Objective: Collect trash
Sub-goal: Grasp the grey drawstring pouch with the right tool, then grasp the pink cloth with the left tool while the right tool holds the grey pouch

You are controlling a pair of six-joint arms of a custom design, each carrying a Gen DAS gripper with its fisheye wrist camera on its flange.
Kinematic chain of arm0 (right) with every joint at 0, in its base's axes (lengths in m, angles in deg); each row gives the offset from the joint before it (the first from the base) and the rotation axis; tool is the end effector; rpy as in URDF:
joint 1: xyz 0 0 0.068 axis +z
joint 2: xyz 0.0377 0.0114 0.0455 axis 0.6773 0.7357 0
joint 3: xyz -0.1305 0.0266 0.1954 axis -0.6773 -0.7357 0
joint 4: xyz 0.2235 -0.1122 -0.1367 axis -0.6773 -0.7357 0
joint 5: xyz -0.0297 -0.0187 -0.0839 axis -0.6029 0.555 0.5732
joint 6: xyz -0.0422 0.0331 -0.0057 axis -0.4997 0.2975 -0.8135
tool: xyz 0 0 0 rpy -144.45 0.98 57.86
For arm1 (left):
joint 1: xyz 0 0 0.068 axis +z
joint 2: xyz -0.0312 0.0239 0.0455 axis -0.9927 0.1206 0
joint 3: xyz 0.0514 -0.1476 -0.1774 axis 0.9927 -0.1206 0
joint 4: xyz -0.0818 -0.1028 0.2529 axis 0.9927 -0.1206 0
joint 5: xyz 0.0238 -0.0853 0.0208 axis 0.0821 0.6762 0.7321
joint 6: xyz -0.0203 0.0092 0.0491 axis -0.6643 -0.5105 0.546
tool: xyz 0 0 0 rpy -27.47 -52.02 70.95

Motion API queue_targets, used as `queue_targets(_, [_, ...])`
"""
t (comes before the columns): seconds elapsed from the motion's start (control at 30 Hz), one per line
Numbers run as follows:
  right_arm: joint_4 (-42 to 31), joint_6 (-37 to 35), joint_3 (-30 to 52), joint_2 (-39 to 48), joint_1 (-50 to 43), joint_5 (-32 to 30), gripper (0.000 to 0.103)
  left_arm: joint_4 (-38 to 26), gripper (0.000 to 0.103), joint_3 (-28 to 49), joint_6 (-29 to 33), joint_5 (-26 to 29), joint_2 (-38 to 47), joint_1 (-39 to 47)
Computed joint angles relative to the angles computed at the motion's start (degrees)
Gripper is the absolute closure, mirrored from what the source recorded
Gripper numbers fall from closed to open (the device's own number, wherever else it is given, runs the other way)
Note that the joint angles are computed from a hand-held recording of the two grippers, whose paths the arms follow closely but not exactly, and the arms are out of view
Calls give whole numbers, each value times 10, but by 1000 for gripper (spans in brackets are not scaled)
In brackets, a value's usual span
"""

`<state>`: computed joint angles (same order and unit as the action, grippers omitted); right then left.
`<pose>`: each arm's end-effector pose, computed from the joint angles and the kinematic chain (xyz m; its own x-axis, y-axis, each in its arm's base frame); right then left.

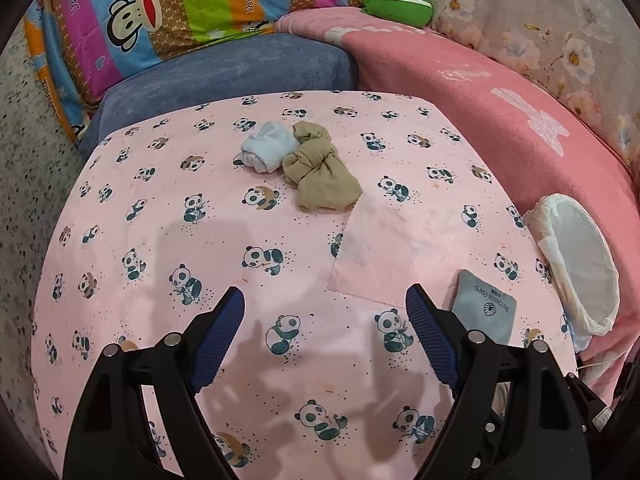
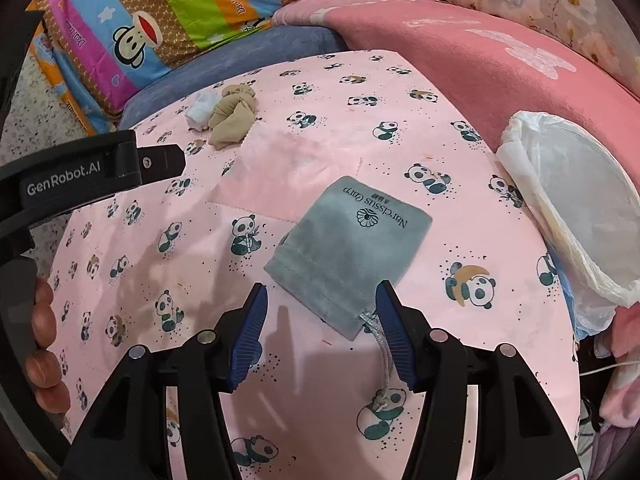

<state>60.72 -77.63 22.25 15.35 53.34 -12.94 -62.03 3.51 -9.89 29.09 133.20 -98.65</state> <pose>0.2704 0.0550 0.1332 -0.8433 -0.0826 -0.5311 -0.1773 0.9756 0.1298 0.3057 -0.0804 0.1726 -0.8053 -0.1134 -0.5820 -0.0765 0.9932 -0.0877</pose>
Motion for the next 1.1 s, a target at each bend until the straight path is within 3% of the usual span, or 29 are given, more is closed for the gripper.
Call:
queue_targets(0.13, [22,6,3,29,12,33,46,6,18,9,7,7,24,9])
queue_targets(0.3, [35,9,22,66,-11,28,50,11,17,46,14,15,78,5])
queue_targets(0.5, [34,-8,63,112,-50,16,88,12,17,115,17,23,159,-15])
queue_targets(0.57, [30,-11,79,128,-70,-5,95,8,17,141,16,24,186,-21])
queue_targets(0.87, [27,-7,118,156,-120,-41,97,-10,17,237,8,37,293,-43])
queue_targets(1.1, [21,-3,142,167,-148,-65,97,-9,17,255,8,21,311,-61])
